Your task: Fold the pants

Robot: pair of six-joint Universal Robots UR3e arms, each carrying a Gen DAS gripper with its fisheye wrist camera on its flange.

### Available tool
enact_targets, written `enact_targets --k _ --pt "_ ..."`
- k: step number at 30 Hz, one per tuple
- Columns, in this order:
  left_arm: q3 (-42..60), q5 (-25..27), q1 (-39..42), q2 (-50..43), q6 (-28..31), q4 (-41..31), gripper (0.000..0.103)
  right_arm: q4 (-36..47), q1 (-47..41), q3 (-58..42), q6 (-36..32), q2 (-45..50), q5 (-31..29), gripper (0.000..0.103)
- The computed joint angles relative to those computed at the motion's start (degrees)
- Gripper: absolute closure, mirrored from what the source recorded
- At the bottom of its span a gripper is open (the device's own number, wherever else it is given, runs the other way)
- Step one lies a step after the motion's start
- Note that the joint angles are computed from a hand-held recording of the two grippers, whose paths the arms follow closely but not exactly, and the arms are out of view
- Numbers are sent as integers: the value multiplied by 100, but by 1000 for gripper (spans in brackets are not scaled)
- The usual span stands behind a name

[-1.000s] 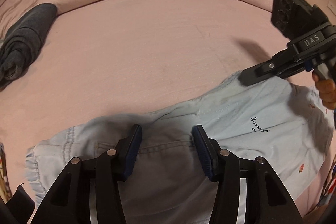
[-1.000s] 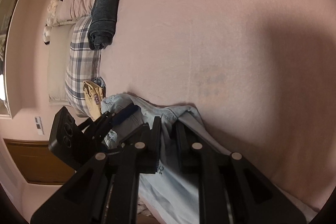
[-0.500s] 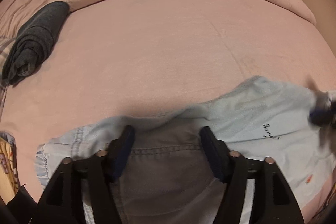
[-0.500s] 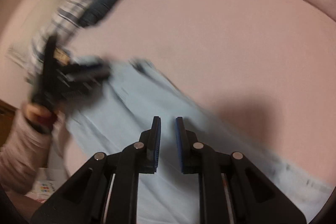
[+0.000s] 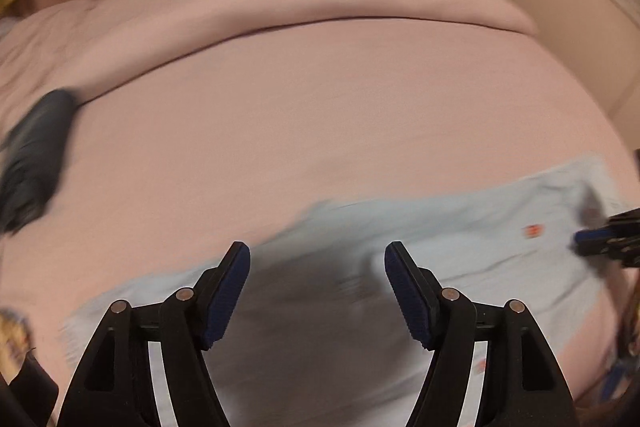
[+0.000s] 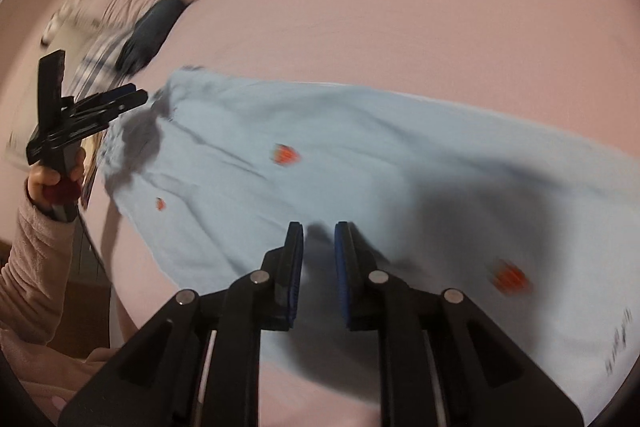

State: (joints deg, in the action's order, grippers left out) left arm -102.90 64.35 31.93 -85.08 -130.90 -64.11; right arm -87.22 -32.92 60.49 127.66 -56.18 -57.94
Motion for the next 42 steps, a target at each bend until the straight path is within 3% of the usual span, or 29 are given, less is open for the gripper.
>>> enact_targets --k 2,5,8,12,16,19,22,25,29,35,37,38,39,42 --pt "3 75 -533 -276 -243 279 32 9 -147 183 3 -135 -177 87" --pt "-71 748 -1281 -797 -970 1160 32 -212 -153 835 -193 -573 -631 89" --pt "-197 1050 -1491 -1046 -1039 1548 32 -471 -168 1403 -394 -1022 -828 89" --pt "-188 1116 -1505 -1113 -829 1662 31 257 -471 921 -424 -709 -434 89" --pt "-216 1099 -1538 -1077 -900 1609 31 530 -1115 1068 -679 -1069 111 86" --pt "-236 1144 -1567 -1115 -937 1699 30 184 -2059 1392 -209 -1436 763 84" --pt "-233 1167 -1621 -1170 -1017 1784 30 -499 -2780 1741 627 -1652 821 82" --pt "-199 1191 -1655 -1231 -1078 1833 29 -397 -3315 1872 843 -1719 832 80" --pt "-207 1222 -1661 -1119 -1172 1665 29 -298 -3465 2028 901 -1611 1064 77" --pt "-114 1325 -1715 -1164 -1416 1642 27 -646 -3262 2515 1516 -1610 1647 70" --pt "-79 1370 -1749 -1200 -1497 1663 27 -1194 -3025 2487 1931 -1489 1368 73" --pt "-73 1367 -1749 -1216 -1518 1676 27 -1622 -2893 2637 2157 -1535 1121 91" --pt "-64 1367 -1752 -1230 -1526 1686 27 -1867 -2813 2701 2288 -1550 933 95" --pt "-32 1378 -1768 -1290 -1571 1723 27 -2027 -2951 2898 2182 -1749 879 96"
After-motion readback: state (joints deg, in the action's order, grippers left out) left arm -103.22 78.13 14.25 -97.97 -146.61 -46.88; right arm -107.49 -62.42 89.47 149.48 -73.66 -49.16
